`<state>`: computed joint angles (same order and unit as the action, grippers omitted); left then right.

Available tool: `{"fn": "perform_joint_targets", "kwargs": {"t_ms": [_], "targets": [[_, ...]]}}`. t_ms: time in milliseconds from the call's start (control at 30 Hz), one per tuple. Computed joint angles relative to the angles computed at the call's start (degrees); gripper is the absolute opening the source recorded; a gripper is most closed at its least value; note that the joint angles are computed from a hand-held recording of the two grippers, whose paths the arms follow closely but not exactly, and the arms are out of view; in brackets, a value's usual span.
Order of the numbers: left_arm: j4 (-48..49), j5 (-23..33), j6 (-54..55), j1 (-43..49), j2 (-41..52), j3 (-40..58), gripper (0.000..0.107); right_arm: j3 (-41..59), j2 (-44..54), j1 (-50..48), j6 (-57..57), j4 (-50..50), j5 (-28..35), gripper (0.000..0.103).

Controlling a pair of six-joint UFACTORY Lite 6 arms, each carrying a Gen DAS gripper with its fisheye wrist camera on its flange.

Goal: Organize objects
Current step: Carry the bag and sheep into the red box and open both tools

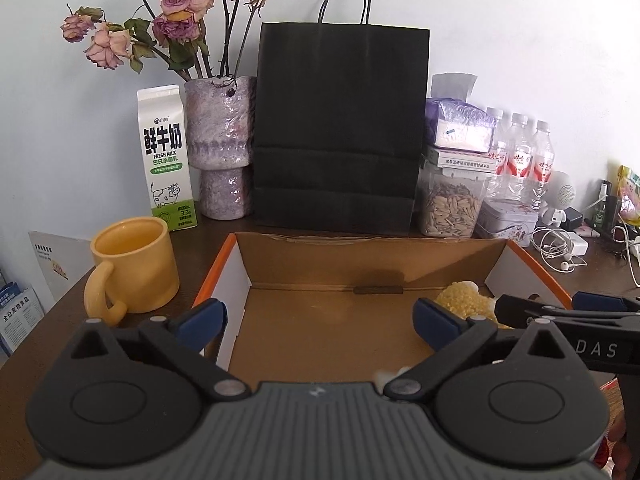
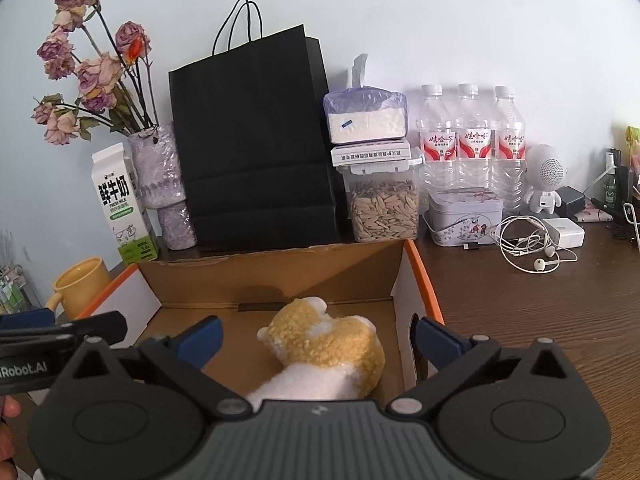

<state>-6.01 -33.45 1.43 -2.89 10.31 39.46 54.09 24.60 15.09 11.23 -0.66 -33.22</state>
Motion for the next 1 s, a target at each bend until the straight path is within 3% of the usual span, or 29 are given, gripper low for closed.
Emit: {"fn": "perform_joint_targets", "kwargs": {"t_ms": [200,500,1000], "targets": [[-0.02,0.02,0.03,0.06,-1.3,-1.04,0.103,-1.92,-2.11,0.71,-2.07,1.52,-0.77,0.103],[0.33,-0.04,0.2,0.94,-10.63,-8.93,0.103,-12.4,-12.61,2.84,-7.25,5.11,-3.64,0.103],[6.54,8.41,-1.57,5.89,-36.82,-25.58,0.103,-31.82,-34.45,7.43,-14.37,12.61,-2.85,0.103]]}}
